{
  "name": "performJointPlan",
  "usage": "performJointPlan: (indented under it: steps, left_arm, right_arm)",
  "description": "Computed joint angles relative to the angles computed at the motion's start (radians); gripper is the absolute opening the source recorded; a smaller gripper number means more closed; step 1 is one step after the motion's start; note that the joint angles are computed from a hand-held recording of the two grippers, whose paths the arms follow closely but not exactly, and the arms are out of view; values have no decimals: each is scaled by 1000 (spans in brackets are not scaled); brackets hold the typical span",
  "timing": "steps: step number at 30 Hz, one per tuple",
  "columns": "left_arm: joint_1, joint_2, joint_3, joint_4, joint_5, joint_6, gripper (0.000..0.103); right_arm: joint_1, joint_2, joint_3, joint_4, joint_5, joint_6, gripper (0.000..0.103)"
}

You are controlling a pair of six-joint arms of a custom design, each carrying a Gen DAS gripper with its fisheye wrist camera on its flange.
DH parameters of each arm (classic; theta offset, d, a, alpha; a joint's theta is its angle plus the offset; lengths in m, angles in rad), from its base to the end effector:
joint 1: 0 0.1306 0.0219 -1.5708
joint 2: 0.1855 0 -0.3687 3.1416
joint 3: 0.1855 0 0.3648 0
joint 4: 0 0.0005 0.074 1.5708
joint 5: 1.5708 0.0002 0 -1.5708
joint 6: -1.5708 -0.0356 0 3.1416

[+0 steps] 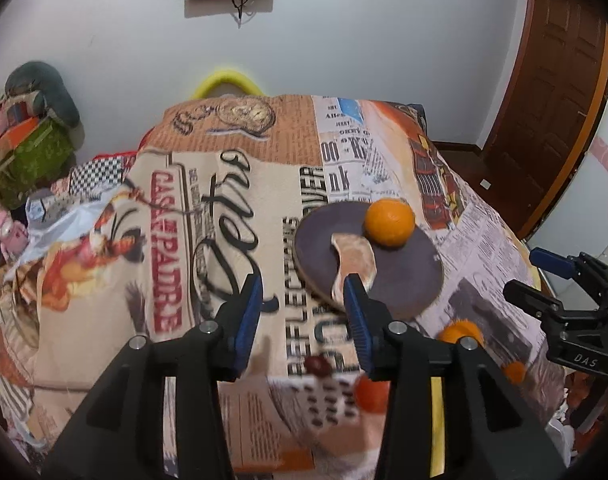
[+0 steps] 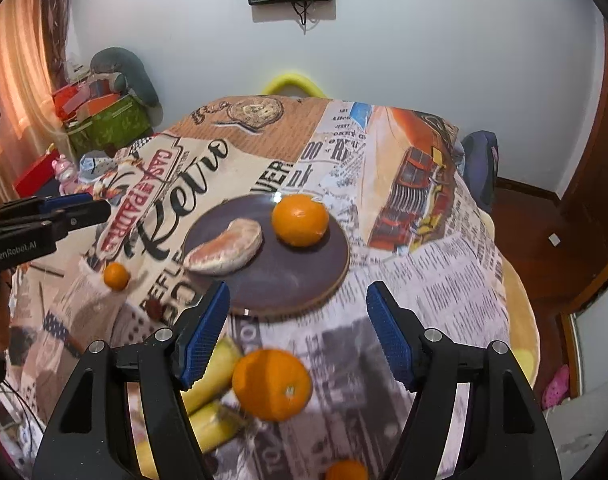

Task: Organize fruits
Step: 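Open the left tool on the plate while the right tool releases the orange beside it, then grasp the red tomato with the left tool while the right tool grasps another orange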

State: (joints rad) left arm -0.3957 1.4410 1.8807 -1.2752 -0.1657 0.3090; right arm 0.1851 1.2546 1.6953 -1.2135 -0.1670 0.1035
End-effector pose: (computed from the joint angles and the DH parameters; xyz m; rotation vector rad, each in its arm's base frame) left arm 0.4132 -0.1668 0.5730 0.0273 2.3952 -0.1317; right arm 0.3743 0.0756 0.5755 -0.4183 2.3045 0.2360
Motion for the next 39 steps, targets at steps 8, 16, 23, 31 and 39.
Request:
performJointPlan:
  steps: [8, 16, 23, 31, 39]
  left_arm:
    - [-47, -80, -147, 9, 11, 53, 47]
    - [-102, -75, -215, 22, 57, 117, 51]
    - [-131, -38, -211, 39, 57, 130, 58]
    - [-134, -32, -239, 76, 14, 127, 58]
    - [-110, -48, -270, 106, 84, 177, 58]
  right_arm:
    - [2, -102, -149, 7, -8, -48, 70]
    - [-4, -129, -230, 6, -38, -90, 70]
    - [-16, -100, -239, 15, -44, -76, 70]
    - [-11, -60, -236, 15, -90, -65, 70]
    - [-22, -35, -234, 21, -119, -68, 70]
